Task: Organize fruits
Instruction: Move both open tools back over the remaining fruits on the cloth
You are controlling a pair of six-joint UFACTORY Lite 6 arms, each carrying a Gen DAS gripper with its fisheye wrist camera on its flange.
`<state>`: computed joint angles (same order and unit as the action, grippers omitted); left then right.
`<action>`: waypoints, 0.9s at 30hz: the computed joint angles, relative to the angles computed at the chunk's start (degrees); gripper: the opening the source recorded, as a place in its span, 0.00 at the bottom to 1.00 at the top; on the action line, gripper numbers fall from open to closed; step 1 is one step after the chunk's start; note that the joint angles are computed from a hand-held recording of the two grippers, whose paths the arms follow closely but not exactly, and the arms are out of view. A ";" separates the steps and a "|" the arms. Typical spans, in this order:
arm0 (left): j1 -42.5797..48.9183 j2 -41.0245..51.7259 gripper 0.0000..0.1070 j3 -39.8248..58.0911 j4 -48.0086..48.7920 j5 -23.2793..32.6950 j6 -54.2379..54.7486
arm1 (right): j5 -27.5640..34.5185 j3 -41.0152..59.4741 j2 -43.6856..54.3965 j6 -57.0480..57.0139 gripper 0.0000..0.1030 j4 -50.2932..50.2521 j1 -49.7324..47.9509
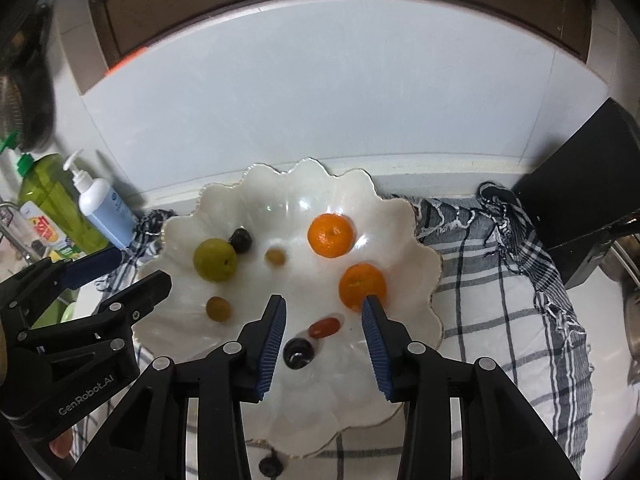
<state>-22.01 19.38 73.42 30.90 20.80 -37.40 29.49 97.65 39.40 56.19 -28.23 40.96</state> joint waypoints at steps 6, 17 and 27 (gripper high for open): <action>-1.30 -8.40 0.55 -8.02 6.78 -0.71 -7.05 | -1.85 -8.05 -7.10 8.34 0.40 -7.30 2.80; -1.99 -25.14 0.55 -20.02 6.20 -1.21 -8.20 | 1.12 -18.61 -18.48 24.92 0.40 -23.47 10.81; -8.44 -40.24 0.58 -29.80 16.73 4.01 -19.40 | 4.38 -26.56 -26.92 37.40 0.40 -34.15 17.05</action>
<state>-30.45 -20.86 43.63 47.63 24.81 -56.80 33.87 71.09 12.48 93.59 -62.37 58.01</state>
